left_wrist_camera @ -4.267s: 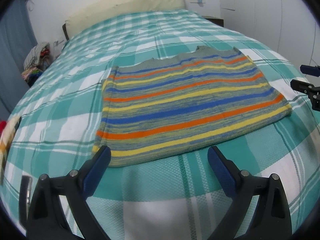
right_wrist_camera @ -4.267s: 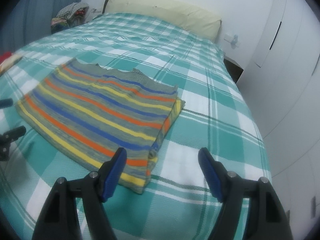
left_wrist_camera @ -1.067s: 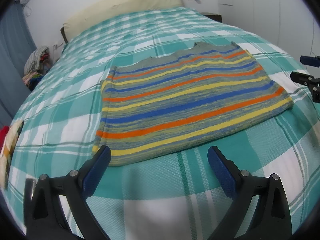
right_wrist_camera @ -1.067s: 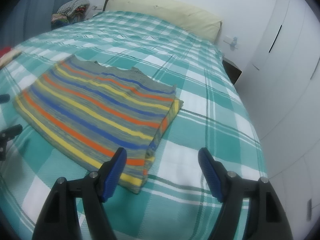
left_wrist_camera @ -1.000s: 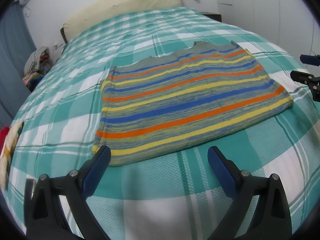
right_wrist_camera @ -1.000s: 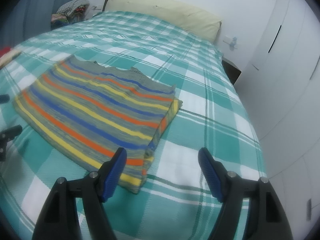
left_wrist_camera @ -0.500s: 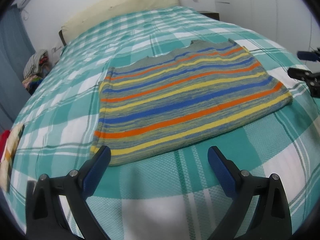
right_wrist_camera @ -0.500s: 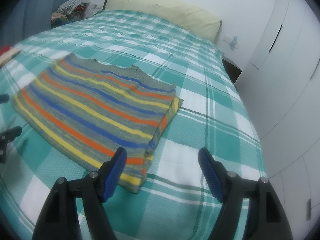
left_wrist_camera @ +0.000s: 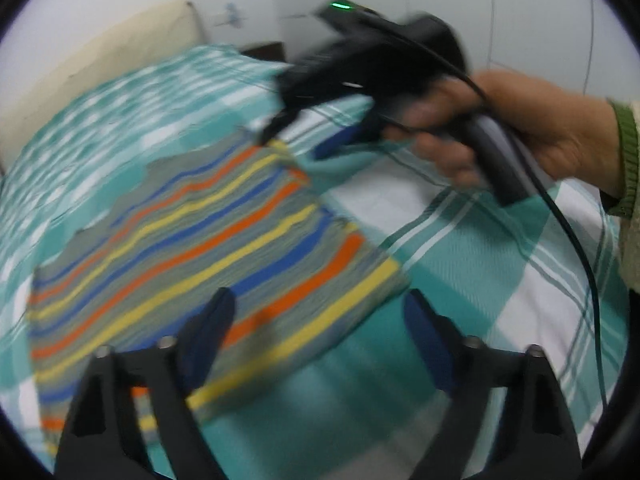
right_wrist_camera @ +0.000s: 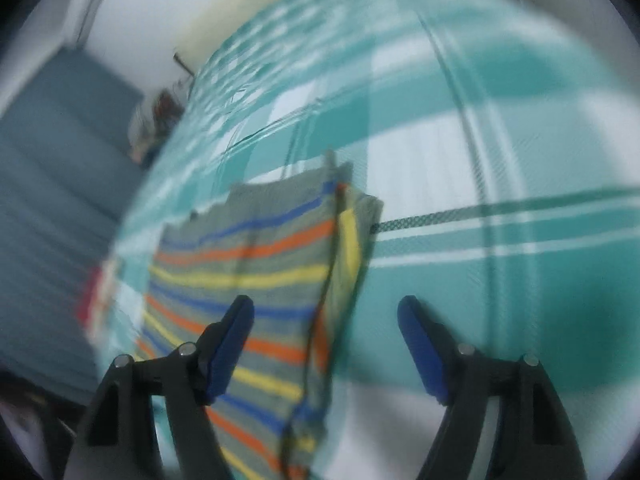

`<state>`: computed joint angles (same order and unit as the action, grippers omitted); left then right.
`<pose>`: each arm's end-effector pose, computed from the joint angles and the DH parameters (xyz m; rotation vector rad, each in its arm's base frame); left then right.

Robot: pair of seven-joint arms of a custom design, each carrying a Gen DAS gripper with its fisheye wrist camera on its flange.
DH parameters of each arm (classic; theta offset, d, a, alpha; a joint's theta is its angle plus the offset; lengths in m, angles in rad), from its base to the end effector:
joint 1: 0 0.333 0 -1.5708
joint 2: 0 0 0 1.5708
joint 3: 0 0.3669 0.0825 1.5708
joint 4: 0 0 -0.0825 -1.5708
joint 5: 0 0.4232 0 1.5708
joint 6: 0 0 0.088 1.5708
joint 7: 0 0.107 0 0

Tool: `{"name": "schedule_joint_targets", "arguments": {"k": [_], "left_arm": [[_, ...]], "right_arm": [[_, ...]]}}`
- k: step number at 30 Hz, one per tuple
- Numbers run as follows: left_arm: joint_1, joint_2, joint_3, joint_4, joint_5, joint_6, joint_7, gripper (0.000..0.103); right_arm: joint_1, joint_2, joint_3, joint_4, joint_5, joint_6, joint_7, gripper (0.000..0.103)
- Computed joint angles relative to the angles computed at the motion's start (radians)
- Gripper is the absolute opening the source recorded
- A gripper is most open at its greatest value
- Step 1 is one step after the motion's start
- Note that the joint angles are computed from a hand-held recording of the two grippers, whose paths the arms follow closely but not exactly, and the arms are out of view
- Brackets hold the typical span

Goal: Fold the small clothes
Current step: 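Grasp the folded sweater edge with the right tool while the left tool grasps it too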

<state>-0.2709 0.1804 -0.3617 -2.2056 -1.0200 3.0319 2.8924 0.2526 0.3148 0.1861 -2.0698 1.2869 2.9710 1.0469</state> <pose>0.5294 -0.3007 0.3732 -0.8329 2.5641 -0.9367 0.6086 0.2066 0.3305 -1.4338 1.9230 0.0907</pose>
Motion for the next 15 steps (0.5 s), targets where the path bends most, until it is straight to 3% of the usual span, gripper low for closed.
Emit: {"name": "schedule_joint_targets", "arguments": {"k": [2, 4, 5, 6, 7, 8, 10, 15], "left_arm": [[-0.027, 0.038, 0.021, 0.021, 0.077, 0.008, -0.061, 0.074], [0.019, 0.07, -0.033, 0.042, 0.019, 0.02, 0.012, 0.064], [0.045, 0.076, -0.059, 0.05, -0.023, 0.006, 0.055, 0.049], [0.061, 0.079, -0.072, 0.058, -0.053, -0.019, 0.085, 0.026], [0.064, 0.076, -0.078, 0.06, -0.082, -0.022, 0.109, 0.018], [0.079, 0.068, -0.091, 0.06, -0.143, -0.017, 0.158, 0.01], [0.111, 0.034, -0.088, 0.06, -0.262, -0.087, 0.22, 0.007], [0.183, -0.123, 0.02, 0.006, -0.461, -0.302, 0.225, 0.007]], "right_arm": [[-0.035, 0.05, 0.01, 0.058, 0.066, -0.048, -0.048, 0.064], [-0.045, 0.087, 0.006, 0.107, 0.071, -0.075, -0.059, 0.059], [-0.044, 0.106, 0.0, 0.13, 0.052, -0.089, -0.041, 0.055], [-0.043, 0.126, -0.005, 0.155, 0.023, -0.105, -0.018, 0.043], [-0.039, 0.139, -0.014, 0.17, -0.019, -0.119, 0.012, 0.02], [-0.009, 0.149, -0.044, 0.181, -0.119, -0.12, 0.098, 0.012], [0.018, 0.153, -0.07, 0.186, -0.232, -0.109, 0.195, 0.012], [0.004, 0.104, -0.005, 0.185, -0.241, -0.031, 0.178, 0.012]]}}
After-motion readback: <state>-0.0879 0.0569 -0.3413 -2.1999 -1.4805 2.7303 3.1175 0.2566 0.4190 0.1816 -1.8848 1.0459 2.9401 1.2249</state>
